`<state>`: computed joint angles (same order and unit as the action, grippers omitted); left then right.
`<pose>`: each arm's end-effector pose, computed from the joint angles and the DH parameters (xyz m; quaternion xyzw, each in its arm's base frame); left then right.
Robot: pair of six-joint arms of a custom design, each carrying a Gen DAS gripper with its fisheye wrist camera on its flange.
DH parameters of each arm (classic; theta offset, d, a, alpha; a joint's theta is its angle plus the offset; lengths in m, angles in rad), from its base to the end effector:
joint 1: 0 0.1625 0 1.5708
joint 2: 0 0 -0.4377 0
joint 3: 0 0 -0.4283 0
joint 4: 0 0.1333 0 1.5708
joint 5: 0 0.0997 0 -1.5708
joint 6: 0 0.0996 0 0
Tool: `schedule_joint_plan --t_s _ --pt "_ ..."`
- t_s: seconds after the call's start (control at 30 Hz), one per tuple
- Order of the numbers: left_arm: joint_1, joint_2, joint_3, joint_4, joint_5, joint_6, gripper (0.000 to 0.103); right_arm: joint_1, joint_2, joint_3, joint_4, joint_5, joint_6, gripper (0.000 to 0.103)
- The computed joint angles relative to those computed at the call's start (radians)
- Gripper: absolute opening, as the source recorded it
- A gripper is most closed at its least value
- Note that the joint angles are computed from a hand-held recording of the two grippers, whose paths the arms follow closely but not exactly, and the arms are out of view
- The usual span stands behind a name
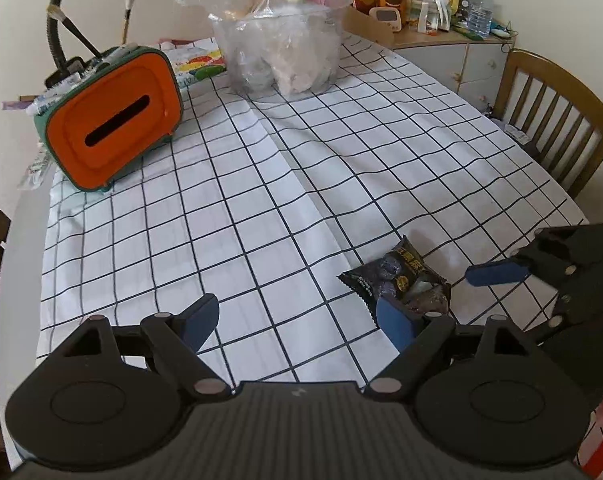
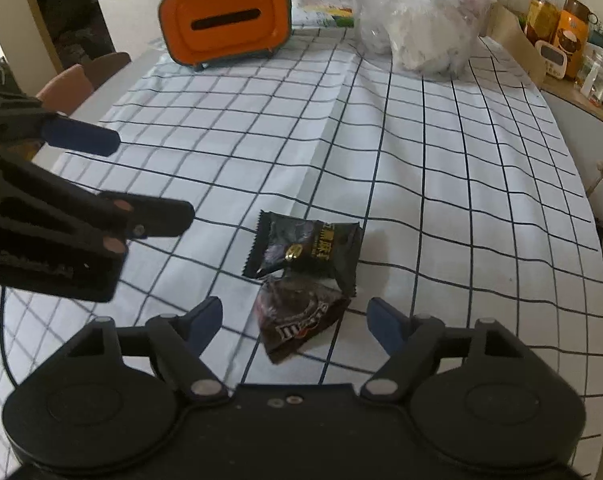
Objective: Organize snacks
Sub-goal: 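Grasp the dark chocolate bag with the right gripper while the left grasps the black sesame packet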
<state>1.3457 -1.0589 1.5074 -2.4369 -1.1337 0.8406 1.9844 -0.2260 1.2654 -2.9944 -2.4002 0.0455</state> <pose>0.0085 -0.7489 0.3163 0.4464 0.8454 -0.1286 0.2634 0.3607 -0.6730 -0.1336 0.0888 -0.8973 0.2601 0.3454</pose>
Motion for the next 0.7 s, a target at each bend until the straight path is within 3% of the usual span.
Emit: schedule_joint_plan --t_s 0.33,0.6,0.7 --pt "0.002 0.04 -0.021 0.007 -0.005 0.079 0.086 -0.013 0.027 -0.027 -0.016 0.003 -0.023 0.061" --pt "0.003 0.064 -0.033 0.035 -0.017 0.123 0.086 -0.018 0.015 0.007 -0.073 0.029 -0.071 0.038" --pt "0.001 0.071 -0.039 0.054 -0.03 0.136 0.086 -0.024 -0.005 0.035 -0.087 0.06 -0.064 0.034"
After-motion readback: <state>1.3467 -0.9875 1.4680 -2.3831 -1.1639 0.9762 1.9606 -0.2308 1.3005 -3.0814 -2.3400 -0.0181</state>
